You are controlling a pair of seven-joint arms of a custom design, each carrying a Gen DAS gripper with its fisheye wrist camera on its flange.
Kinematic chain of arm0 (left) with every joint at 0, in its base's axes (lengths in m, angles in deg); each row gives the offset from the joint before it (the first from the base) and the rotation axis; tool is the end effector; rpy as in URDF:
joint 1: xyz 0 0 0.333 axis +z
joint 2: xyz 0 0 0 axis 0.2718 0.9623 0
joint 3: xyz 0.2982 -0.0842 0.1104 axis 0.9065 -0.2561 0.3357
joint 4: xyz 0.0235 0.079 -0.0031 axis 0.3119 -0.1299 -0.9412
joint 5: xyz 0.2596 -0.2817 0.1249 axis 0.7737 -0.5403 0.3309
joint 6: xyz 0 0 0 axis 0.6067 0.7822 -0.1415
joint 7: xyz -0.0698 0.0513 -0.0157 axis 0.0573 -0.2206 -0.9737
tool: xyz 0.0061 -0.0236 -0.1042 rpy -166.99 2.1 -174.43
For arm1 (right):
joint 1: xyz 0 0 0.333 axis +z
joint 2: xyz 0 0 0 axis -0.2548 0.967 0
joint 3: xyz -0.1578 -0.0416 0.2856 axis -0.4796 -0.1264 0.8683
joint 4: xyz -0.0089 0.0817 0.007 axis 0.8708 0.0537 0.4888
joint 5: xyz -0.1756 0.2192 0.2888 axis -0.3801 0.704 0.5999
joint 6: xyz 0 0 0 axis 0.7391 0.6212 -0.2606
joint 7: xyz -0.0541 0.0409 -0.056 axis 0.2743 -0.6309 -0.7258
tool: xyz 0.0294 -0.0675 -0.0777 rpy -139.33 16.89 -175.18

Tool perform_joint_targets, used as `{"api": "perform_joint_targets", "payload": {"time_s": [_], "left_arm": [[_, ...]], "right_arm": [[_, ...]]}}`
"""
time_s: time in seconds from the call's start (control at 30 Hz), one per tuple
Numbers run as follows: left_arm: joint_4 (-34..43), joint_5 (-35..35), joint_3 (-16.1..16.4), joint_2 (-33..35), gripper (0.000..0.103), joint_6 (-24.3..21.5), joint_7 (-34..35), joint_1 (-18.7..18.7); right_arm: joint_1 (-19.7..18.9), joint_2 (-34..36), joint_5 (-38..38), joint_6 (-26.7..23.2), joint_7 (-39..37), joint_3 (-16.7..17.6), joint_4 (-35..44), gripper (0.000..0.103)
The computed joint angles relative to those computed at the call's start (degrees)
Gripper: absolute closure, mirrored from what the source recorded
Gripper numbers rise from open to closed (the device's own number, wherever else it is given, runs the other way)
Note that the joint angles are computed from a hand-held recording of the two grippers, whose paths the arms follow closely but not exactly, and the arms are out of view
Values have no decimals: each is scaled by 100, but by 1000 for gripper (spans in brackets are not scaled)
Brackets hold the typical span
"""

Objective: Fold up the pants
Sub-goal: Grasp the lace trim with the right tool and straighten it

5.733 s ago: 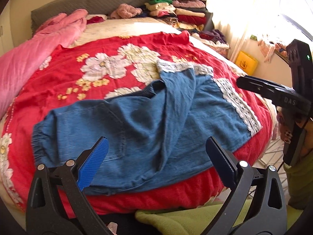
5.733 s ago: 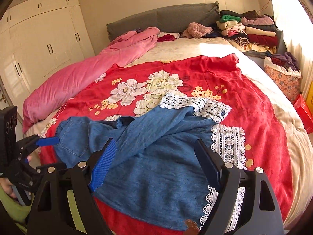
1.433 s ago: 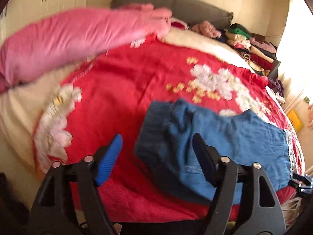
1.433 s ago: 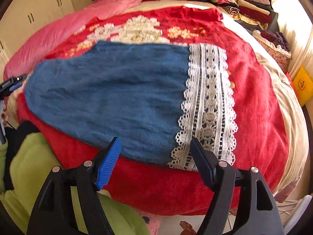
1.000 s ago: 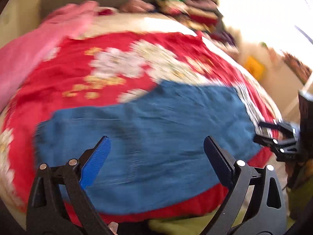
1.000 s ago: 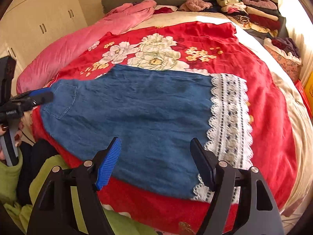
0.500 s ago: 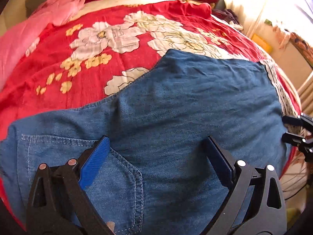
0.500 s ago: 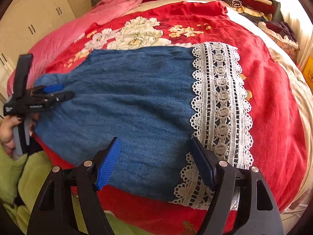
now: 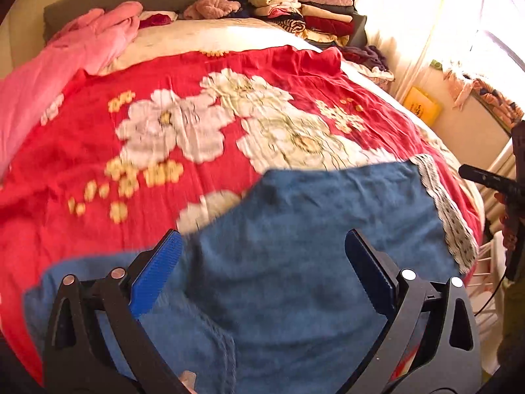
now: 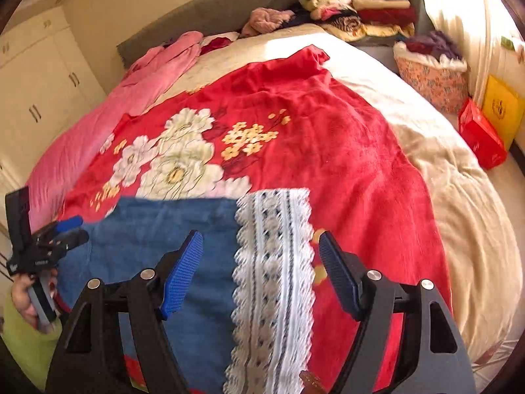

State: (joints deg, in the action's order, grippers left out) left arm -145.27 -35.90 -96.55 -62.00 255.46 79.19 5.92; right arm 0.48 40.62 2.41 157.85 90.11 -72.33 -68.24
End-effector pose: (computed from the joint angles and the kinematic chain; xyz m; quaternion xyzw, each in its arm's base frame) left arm 0.5396 -0.2346 0.3832 -0.6349 0.6910 -0.2906 0.1873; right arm 0.5817 0.1854 0.3861 -0.7126 0.5927 -0.0718 0.3684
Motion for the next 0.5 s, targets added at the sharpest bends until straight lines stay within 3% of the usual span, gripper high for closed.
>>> {"api": "perform_joint_targets", "payload": {"time_s": [0.07,0.17,0.27,0.33,0.37,0.4,0.43,0.47,0.5], "left_arm": [[273,-275,-131,214,10,-164,383,101],[663,-198,-21,524,10,-388,405,12],[991,-846,-329,937,10,-353,959,331],[1049,-1474,-779,1142,15,-239,1523,732],[1087,-1883,-1166,1279,39,-257,1942,1054],[1117,-2172,-1452,1399,61,-280,2282,1279],[1133,-2319,-1550,1487,83,-249,2460,1339],[1104,-2394,-1559,1503,96,-157,2536,1334],[1055,-2444,-1536,1478,97,-15,2549,1317]], "right_arm": [[-39,335,-233,-309,262,-94,365,31],[14,707,-811,-433,770,-222,703,34],[-91,978,-962,-542,800,-116,903,45],[-208,1100,-872,-652,560,46,985,65],[-234,1092,-820,-618,408,110,959,69],[-333,1060,-618,-618,118,242,934,82],[-485,984,-216,-588,-342,441,882,85],[-469,878,-54,-483,-539,466,812,86],[-417,794,36,-351,-684,455,768,86]]}}
